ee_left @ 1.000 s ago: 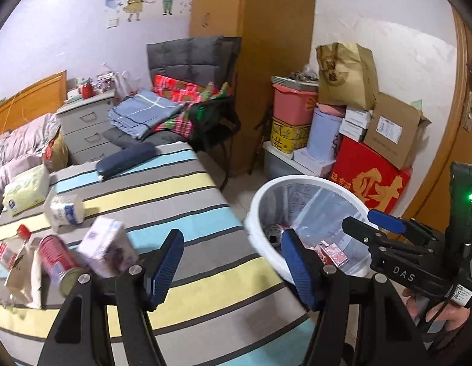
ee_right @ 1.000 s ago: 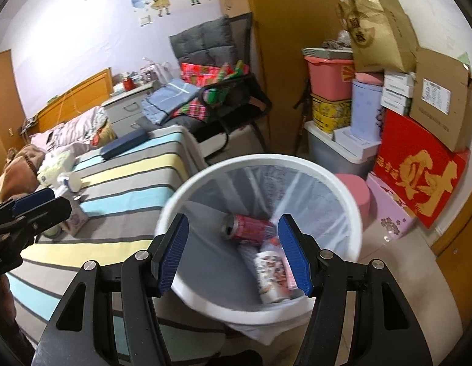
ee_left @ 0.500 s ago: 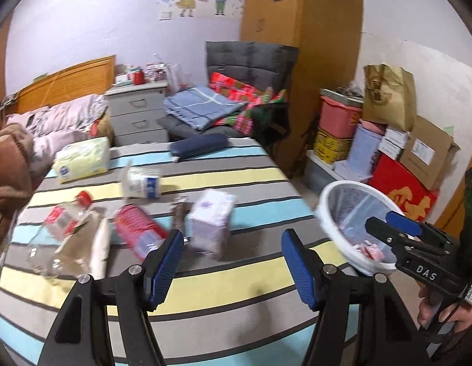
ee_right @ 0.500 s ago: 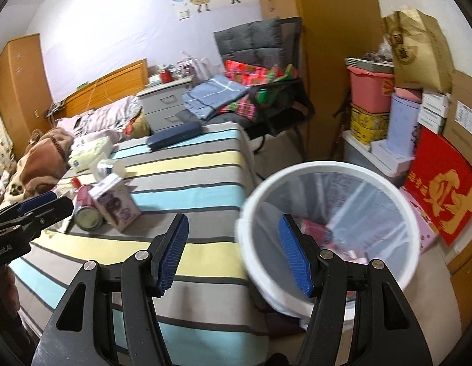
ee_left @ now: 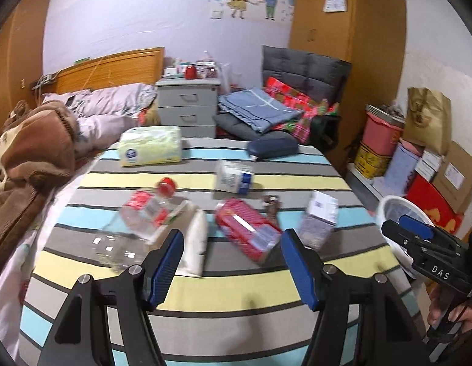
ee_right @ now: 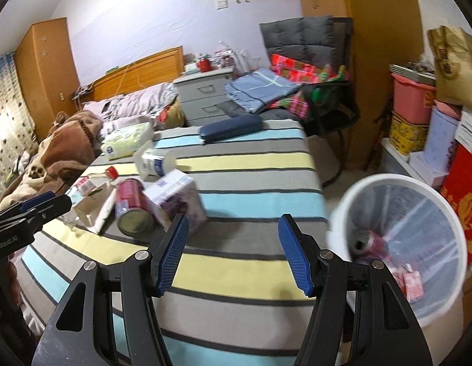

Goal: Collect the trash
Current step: 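Move both open grippers back over the trash on the bed, then grasp the clear Coca-Cola bottle with the left gripper while the right grasps a purple carton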

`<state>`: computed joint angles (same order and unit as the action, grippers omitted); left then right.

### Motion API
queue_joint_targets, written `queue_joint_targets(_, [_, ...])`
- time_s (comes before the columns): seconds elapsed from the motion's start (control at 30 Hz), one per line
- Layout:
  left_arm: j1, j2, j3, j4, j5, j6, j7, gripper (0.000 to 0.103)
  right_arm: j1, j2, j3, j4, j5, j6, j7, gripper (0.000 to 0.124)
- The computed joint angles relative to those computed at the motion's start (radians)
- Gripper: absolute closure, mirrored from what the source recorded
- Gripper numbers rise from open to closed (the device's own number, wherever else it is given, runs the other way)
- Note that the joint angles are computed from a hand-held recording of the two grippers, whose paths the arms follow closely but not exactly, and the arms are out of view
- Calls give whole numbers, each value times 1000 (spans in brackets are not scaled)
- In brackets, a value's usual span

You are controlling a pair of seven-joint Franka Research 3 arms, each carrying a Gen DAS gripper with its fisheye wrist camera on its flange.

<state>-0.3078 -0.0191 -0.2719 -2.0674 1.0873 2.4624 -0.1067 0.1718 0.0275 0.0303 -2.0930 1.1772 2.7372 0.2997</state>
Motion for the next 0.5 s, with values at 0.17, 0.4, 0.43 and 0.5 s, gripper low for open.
queue_joint_targets(0.17, [37,-67,17,-80,-25,6,4,37,24,24,24,31,-23,8,47,61])
queue_joint_targets(0.4, [103,-117,30,-144,-64,51,56,37,50,86,48,89,-149,29,192,61])
queue_joint_targets(0.43, [113,-121,34,-151,-73,64,67,37,54,101,49,105,-188,30,245,61])
queue_joint_targets(0.5, [133,-123,41,-159,-84,96,86,37,52,113,53,117,-219,25,295,61])
